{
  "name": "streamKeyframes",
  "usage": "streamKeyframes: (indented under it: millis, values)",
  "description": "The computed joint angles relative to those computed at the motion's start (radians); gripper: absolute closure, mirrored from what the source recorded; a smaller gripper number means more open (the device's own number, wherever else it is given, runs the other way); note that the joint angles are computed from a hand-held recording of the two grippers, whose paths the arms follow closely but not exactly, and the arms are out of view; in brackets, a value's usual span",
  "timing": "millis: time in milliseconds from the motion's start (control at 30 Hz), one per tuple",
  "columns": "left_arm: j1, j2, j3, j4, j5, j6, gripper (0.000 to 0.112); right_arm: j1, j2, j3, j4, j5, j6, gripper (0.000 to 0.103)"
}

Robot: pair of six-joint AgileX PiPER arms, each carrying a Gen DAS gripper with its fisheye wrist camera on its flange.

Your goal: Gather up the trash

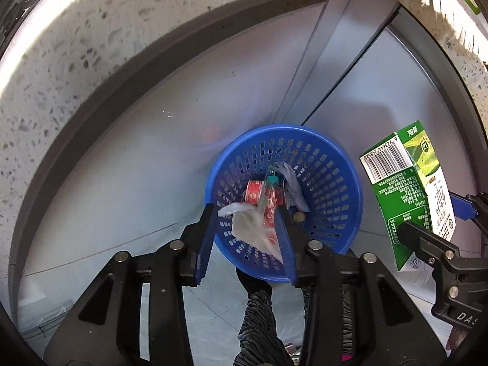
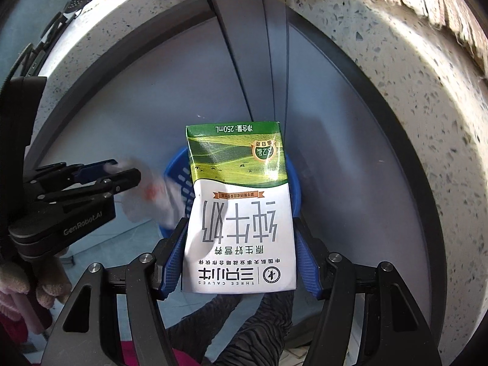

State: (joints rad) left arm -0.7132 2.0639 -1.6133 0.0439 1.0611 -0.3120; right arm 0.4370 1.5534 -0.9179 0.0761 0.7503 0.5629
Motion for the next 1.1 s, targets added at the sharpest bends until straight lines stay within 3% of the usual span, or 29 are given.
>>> streamKeyframes:
  millis: [133,567,733,1100]
  values:
    - [0.003,-0.009,0.018,0.004,-0.02,0.003,0.064,0.001,-0.011,0.003,0.0,0.008,0.008,0.04]
    - [0.002,-0.039,0.03,0.016,-0.028,-0.002,0.063,0.006,-0.036,-0.002,0.011,0.013,-0.004,0.039]
    - [0.001,-0.064,0.041,0.021,-0.035,-0.012,0.063,-0.042,-0.075,0.035,0.033,0.001,-0.08,0.039]
    - [0.009,-0.138,0.04,0.026,-0.026,-0.011,0.063,-0.062,-0.173,-0.016,0.027,0.088,-0.101,0.039]
